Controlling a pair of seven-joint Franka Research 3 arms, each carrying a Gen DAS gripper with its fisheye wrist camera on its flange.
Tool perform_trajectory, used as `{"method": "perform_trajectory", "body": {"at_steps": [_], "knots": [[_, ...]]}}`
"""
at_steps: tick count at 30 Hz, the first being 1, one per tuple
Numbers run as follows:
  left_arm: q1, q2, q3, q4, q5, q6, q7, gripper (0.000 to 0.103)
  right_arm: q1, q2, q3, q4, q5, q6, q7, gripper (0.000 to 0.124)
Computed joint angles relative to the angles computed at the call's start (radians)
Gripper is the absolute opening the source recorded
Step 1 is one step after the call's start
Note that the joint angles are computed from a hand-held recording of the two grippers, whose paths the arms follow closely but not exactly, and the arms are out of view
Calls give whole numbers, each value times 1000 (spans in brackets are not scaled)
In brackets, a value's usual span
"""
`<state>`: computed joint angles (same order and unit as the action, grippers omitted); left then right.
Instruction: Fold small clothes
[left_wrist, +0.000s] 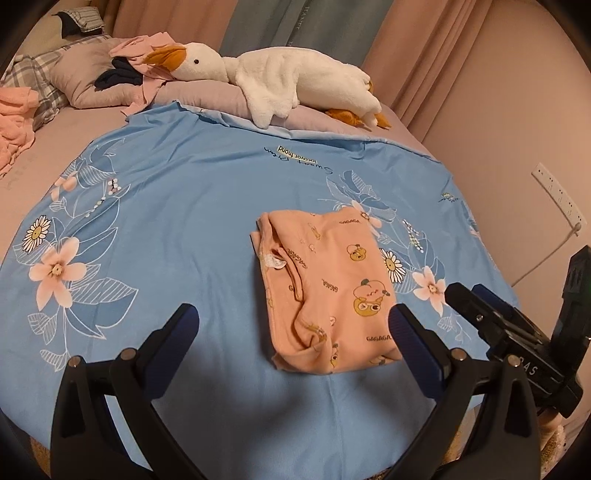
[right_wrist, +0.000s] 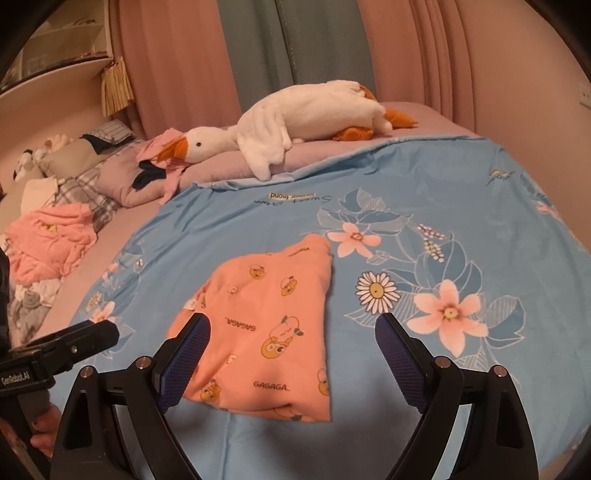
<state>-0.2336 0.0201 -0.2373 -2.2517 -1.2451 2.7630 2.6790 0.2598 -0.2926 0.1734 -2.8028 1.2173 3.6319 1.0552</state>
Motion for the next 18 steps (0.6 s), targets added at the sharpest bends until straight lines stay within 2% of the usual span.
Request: {"method": "perform_trajectory", "body": {"at_steps": [7, 18], "knots": [[-9, -18, 1, -21, 2, 9, 2, 102, 14, 3, 17, 11, 54, 19, -46, 90], [-23, -17, 0, -28, 29, 32, -22, 102, 39, -8, 2, 3, 78, 25, -51, 90]]}}
